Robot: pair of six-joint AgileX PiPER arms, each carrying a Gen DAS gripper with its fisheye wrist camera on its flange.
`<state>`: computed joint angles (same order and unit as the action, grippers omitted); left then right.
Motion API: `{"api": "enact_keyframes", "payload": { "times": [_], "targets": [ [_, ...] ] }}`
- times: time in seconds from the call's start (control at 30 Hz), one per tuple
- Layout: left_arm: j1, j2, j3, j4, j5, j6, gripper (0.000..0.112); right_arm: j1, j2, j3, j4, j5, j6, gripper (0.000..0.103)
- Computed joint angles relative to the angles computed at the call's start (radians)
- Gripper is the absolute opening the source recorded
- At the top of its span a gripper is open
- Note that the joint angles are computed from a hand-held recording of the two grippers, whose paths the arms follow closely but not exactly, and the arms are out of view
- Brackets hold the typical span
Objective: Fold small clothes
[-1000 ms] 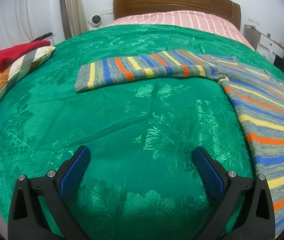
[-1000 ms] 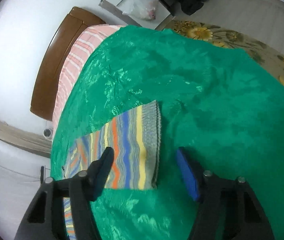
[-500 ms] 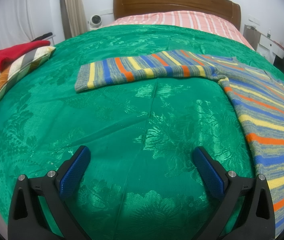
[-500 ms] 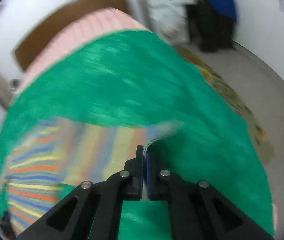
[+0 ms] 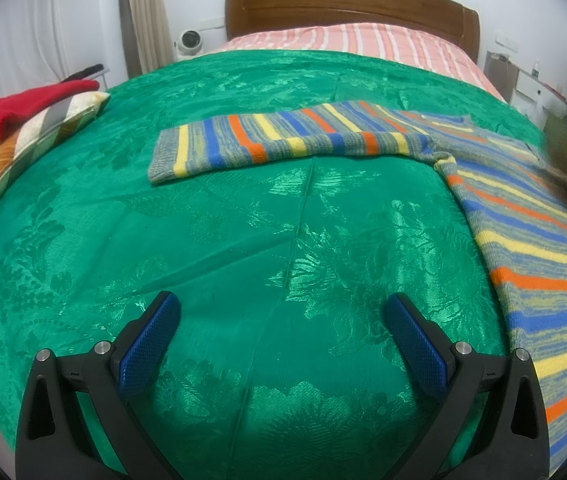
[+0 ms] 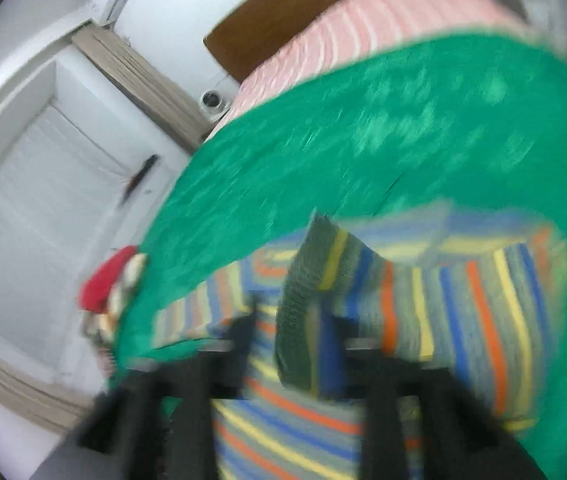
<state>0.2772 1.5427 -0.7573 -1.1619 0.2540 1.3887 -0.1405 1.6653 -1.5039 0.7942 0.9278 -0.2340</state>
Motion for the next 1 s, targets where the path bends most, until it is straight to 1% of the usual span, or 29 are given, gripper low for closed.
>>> {"api": "enact_keyframes", "payload": {
  "times": [0.03,0.07,0.1,0.13,0.17,0.2,0.23,0.3,0.4,0.47,0.53,0.6,0.67,0.73,0.8,0.87,0.93,0.97,1.0],
  "targets": [
    [0.000,0.000,0.000,0.000,0.000,0.000,0.103,-0.003,-0.005,0.049,0.061,-0.027,-0.028,0.064],
    [0.000,0.001,-0.001,0.000,0.000,0.000,0.103,-0.016,-0.017,0.108,0.141,-0.044,-0.081,0.064],
    [0.000,0.000,0.000,0.000,0.000,0.000,0.103,-0.021,-0.040,0.152,0.183,-0.045,-0.107,0.064],
    [0.000,0.000,0.000,0.000,0.000,0.000,0.103,-0.040,-0.056,0.193,0.209,-0.039,-0.137,0.064],
    [0.000,0.001,-0.001,0.001,0.000,0.000,0.103,-0.052,-0.076,0.214,0.196,-0.037,-0.137,0.064],
    [0.000,0.001,-0.001,0.002,0.000,-0.001,0.103,-0.073,-0.109,0.253,0.155,-0.042,-0.141,0.064],
    [0.000,-0.001,0.001,0.000,-0.001,0.000,0.103,-0.060,-0.135,0.284,0.127,-0.068,-0.132,0.064],
    [-0.001,0.001,0.000,0.000,-0.003,0.000,0.103,-0.110,-0.210,0.373,0.061,-0.082,-0.169,0.064],
    [-0.002,-0.002,0.004,-0.006,-0.004,0.005,0.103,-0.167,-0.335,0.502,-0.106,-0.138,-0.173,0.065],
    [-0.002,-0.002,0.003,-0.007,-0.004,0.006,0.103,-0.201,-0.397,0.585,-0.207,-0.199,-0.181,0.065],
    [-0.002,-0.002,0.004,-0.009,-0.004,0.008,0.103,-0.282,-0.475,0.680,-0.252,-0.238,-0.232,0.065],
    [-0.002,-0.002,0.005,-0.011,-0.004,0.010,0.103,-0.407,-0.555,0.768,-0.222,-0.238,-0.338,0.065],
    [-0.002,-0.002,0.004,-0.013,-0.004,0.012,0.103,-0.515,-0.605,0.828,-0.185,-0.233,-0.426,0.065],
    [-0.002,-0.002,0.006,-0.014,-0.005,0.014,0.103,-0.651,-0.644,0.885,-0.109,-0.198,-0.547,0.065],
    [-0.002,-0.001,0.004,-0.016,-0.006,0.015,0.103,-0.766,-0.645,0.933,-0.037,-0.172,-0.659,0.065],
    [-0.002,-0.002,0.006,-0.017,-0.005,0.016,0.103,-0.853,-0.630,0.978,0.046,-0.155,-0.778,0.065],
    [-0.002,-0.002,0.006,-0.017,-0.005,0.017,0.103,-0.891,-0.648,1.011,0.104,-0.144,-0.856,0.066],
    [-0.002,-0.001,0.006,-0.017,-0.006,0.016,0.103,-0.890,-0.648,1.028,0.135,-0.157,-0.897,0.070],
    [-0.003,-0.002,0.007,-0.016,-0.006,0.016,0.103,-0.876,-0.659,1.039,0.139,-0.168,-0.901,0.073]
  ]
}}
